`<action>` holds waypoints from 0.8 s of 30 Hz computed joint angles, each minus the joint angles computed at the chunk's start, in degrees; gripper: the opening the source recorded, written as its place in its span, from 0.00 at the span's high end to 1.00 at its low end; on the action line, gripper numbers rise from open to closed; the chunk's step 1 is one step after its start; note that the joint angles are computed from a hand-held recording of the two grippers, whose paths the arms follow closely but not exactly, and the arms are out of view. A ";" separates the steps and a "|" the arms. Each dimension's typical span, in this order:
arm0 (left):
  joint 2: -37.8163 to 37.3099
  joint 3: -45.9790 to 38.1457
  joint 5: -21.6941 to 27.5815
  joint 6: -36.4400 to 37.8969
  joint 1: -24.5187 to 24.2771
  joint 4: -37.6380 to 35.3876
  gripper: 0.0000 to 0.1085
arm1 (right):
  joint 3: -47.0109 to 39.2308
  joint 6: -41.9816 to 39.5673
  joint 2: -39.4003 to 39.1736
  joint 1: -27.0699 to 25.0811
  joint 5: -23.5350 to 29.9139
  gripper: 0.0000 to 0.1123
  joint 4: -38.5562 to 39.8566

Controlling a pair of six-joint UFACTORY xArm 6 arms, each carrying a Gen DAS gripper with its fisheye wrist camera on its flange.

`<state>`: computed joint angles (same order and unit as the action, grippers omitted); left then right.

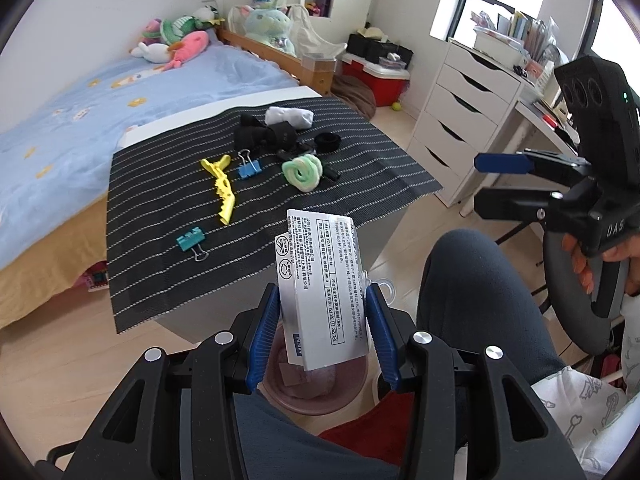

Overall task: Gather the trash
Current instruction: 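Open the left tool over the pink bin to drop the white box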

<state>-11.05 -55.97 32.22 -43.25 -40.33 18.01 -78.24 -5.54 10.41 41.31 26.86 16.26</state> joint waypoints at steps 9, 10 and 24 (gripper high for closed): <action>1.35 -0.22 -1.10 1.75 0.23 -2.60 0.30 | 0.32 -0.71 -0.05 -0.53 -0.25 0.13 1.59; 1.18 0.20 -1.67 1.41 0.41 -2.69 0.27 | 0.17 -0.86 0.10 -0.51 -0.19 0.13 1.77; -0.57 1.55 -0.40 -6.36 2.45 3.25 0.13 | -0.67 -0.61 1.36 -0.14 -0.13 0.12 1.56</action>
